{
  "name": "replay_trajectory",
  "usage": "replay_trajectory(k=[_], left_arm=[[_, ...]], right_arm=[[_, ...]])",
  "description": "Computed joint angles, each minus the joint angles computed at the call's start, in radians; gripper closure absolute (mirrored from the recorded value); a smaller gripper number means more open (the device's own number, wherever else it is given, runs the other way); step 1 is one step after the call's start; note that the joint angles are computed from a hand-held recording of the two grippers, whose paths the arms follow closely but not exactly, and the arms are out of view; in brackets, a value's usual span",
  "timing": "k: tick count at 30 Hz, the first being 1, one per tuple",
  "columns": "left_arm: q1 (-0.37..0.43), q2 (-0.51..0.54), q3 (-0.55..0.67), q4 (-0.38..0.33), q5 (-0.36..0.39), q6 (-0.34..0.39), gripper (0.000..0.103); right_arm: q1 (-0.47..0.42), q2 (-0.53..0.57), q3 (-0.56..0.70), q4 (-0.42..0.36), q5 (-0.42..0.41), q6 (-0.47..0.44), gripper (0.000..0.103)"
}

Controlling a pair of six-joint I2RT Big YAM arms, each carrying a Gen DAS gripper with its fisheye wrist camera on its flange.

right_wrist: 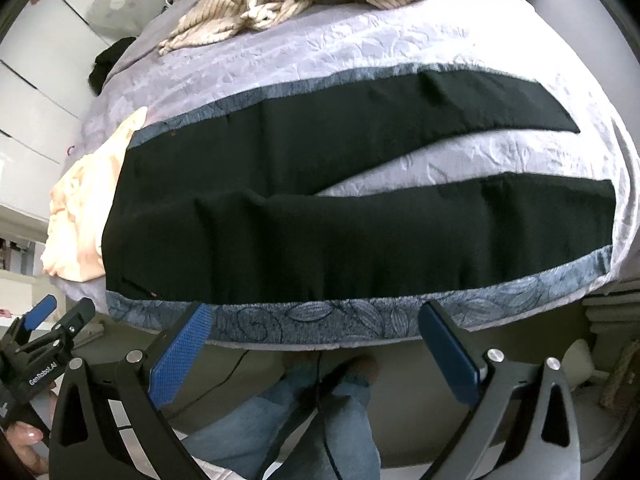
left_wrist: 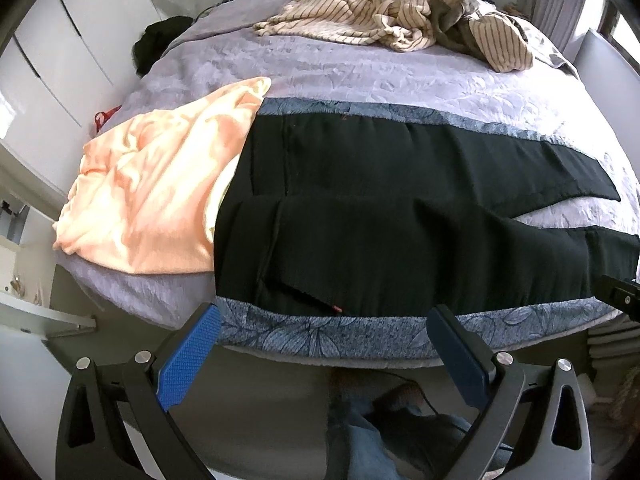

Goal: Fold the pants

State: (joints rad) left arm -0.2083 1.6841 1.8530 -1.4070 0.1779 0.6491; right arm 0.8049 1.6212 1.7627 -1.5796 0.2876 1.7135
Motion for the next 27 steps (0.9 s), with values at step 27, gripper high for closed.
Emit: replay_trajectory(k=[27], left_arm=[[-0.004, 0.016, 0.027, 0.001, 0.017, -0.003, 0.0]], right_arm=[[-0.002, 0.034, 0.063, -0.06, 0.024, -0.007, 0.0]])
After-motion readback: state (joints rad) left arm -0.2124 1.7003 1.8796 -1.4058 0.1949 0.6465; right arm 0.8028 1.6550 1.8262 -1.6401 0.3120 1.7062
